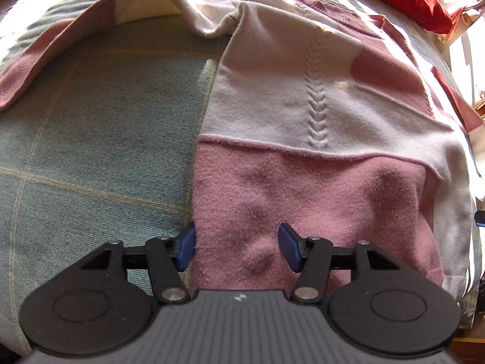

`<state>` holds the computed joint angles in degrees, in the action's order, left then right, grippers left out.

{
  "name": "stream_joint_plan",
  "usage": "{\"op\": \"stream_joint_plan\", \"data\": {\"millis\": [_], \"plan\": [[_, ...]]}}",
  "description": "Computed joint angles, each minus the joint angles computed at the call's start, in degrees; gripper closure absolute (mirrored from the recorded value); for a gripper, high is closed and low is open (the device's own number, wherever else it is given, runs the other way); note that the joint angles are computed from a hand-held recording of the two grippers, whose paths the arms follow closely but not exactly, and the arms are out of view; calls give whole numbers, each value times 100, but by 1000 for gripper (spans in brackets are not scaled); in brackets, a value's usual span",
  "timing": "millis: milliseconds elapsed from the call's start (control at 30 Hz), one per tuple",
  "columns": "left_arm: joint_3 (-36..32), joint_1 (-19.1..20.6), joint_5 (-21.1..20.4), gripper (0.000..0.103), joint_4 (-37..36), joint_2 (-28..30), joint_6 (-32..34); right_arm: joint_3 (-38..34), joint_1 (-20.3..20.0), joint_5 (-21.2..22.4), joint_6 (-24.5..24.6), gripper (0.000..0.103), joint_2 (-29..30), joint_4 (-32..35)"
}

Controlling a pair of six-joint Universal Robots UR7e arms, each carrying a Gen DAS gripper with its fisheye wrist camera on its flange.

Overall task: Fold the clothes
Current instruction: 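Grasp the pink hem of the sweater with the left gripper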

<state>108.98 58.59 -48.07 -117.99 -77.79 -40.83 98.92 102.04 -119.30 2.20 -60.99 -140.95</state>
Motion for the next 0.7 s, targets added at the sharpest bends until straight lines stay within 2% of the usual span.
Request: {"op": "stream_joint_plan", "data": {"millis": [100,133,233,333,433,567,700], "plan": [[-33,3,-42,86,163,-72,-59,100,-37,12,102,48,-82,-21],[-48,6,-53,88,243,-106,-82,134,-51,47,115,48,-107,-63],[-78,24,-107,88,436,-171,-105,196,-115,198,131,48,-128,-249],[-103,56,-146,88,487,-151,-158,238,-270,667,175,48,-83,-475],[-131,65,-157,87,539,-129,-220,227,-346,976,310,56,26,-631],[-144,73,-176,87,587,-142,-171,65,-173,1329,60,56,225,-753],[-180,72,-151,87,655,-110,-213,-273,106,1316,-249,52,621,-723]]}}
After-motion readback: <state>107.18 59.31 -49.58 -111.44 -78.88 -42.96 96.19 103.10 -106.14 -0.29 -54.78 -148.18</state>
